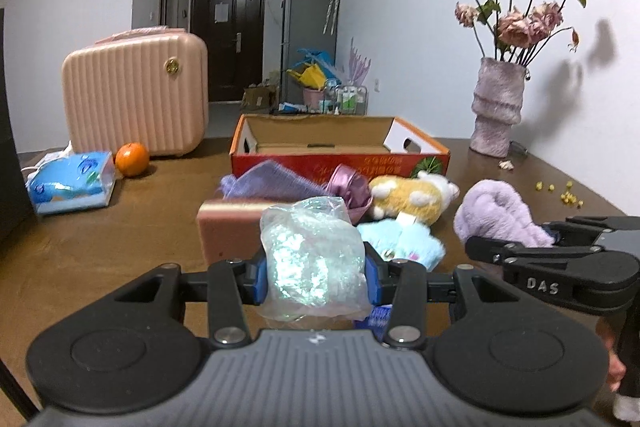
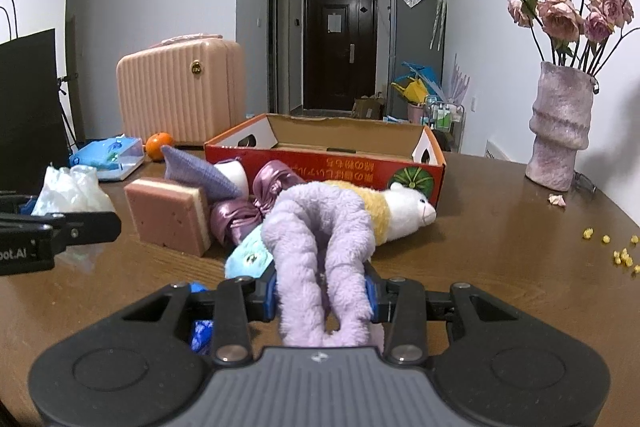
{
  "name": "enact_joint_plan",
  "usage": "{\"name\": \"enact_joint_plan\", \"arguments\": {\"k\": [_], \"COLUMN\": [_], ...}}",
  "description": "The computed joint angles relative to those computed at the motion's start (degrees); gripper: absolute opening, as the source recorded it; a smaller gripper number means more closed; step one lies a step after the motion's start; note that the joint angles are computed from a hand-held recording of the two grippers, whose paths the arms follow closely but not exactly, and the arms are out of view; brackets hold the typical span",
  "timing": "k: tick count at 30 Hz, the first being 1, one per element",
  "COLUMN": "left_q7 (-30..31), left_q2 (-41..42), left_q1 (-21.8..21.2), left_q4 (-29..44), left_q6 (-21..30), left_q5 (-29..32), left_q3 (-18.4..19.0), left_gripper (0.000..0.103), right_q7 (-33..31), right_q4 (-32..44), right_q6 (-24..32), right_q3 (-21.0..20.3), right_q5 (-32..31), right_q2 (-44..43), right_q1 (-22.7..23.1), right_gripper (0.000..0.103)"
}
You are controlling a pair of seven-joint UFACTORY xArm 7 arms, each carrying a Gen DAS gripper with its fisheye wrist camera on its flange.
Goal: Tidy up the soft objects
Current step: 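Carry the hair band and plastic bag with both grippers toward the cardboard box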
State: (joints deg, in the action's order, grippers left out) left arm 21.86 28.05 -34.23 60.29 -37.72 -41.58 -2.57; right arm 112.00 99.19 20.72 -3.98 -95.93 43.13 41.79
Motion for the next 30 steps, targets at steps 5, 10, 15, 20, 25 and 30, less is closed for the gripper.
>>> {"name": "enact_joint_plan", "arguments": {"k": [5, 10, 15, 20, 25, 30], "left_q7": [0.4, 1.0, 2.4, 3.3, 4.7, 5.7], "left_q2": [0.7, 1.6, 3.1, 4.6, 6.8, 9.0], "left_q1": [-0.2, -0.3, -0.9, -1.1, -1.8, -2.4], "left_q4": [2.4, 4.9, 8.2, 11.6, 15.8, 20.1], "left_q6": [0.0, 0.4, 1.2, 2.1, 3.4, 5.0], "left_q5": [0.4, 0.2, -1.1, -1.7, -3.1, -4.5], "left_q3": [0.3, 0.6, 1.5, 2.2, 3.4, 4.7], "left_gripper": [0.044, 0.044, 0.045, 0.045, 0.045, 0.045], "right_q7": [-0.7, -2.5, -4.7, -7.1, -10.4, -14.3], "right_q4": [1.8, 4.4, 7.4, 10.8, 14.3, 18.3], "right_q6": [0.4, 0.4, -0.2, -1.2, -2.5, -3.8], "right_q3": [-0.4, -1.2, -2.8, -4.7, -7.2, -9.6], "right_q5": [0.0, 1.2, 3.3, 6.3, 10.4, 15.1], "right_q2": [0.6, 1.9, 3.7, 5.8, 8.3, 11.1], "right_q1": [-0.1, 0.0, 0.3, 0.7, 1.2, 1.4], "right_gripper": [0.038, 0.038, 0.038, 0.038, 0.038, 0.038]}}
